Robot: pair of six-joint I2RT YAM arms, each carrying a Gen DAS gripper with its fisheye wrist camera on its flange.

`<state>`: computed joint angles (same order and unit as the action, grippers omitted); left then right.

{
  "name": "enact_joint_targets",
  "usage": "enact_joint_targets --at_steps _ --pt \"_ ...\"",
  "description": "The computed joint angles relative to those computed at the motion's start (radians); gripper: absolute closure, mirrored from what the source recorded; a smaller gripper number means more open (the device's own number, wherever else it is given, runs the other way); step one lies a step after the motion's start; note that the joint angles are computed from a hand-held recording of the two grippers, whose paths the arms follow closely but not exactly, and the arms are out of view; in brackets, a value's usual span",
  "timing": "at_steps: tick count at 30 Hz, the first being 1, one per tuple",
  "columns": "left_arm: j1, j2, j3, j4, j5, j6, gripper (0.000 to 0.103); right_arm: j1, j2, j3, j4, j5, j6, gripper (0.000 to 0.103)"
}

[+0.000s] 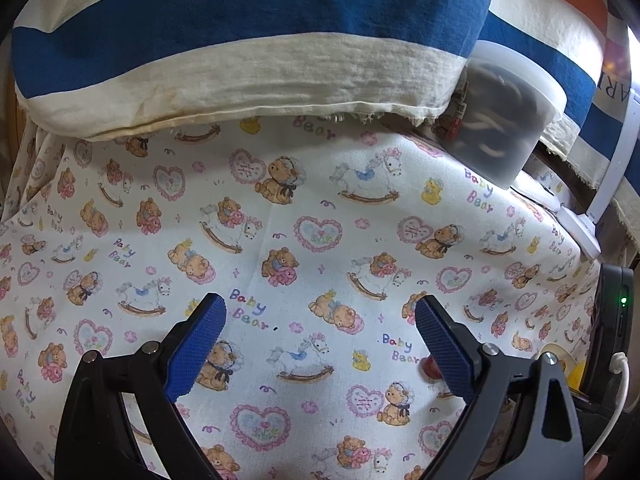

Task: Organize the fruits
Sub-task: 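Lift the bright red cherry with the right tool while the left tool approaches the dark red cherry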

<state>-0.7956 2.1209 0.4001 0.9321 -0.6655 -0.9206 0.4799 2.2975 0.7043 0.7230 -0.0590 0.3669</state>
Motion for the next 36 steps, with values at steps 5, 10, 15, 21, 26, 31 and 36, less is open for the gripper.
enact_joint_targets --at_steps 5,10,15,21,26,31,36 --pt "0.004 0.004 -0.002 0.003 0.007 -0.001 0.008 -0.031 0.002 -0.009 0.015 -0.046 -0.023 0.086" --pt "-0.002 0.004 0.002 -0.007 0.002 0.001 0.008 0.004 0.019 0.012 0.011 -0.022 -0.053 0.083" --pt "0.0 0.007 0.003 -0.002 0.004 0.005 0.008 0.057 0.039 0.037 -0.014 0.041 -0.079 0.076" --pt "0.006 0.01 0.0 0.006 0.01 0.007 0.008 0.051 0.053 0.051 -0.021 0.003 -0.079 0.076" --pt "0.004 0.009 0.003 0.0 0.012 0.01 0.008 0.057 0.044 0.054 -0.035 0.022 -0.078 0.081" --pt "0.008 -0.002 0.006 -0.015 0.031 0.025 0.008 0.055 -0.025 -0.006 -0.007 0.069 -0.081 0.081" --pt "0.009 -0.005 0.025 -0.024 0.102 0.074 0.024 0.045 -0.138 -0.092 0.009 0.112 -0.034 0.081"
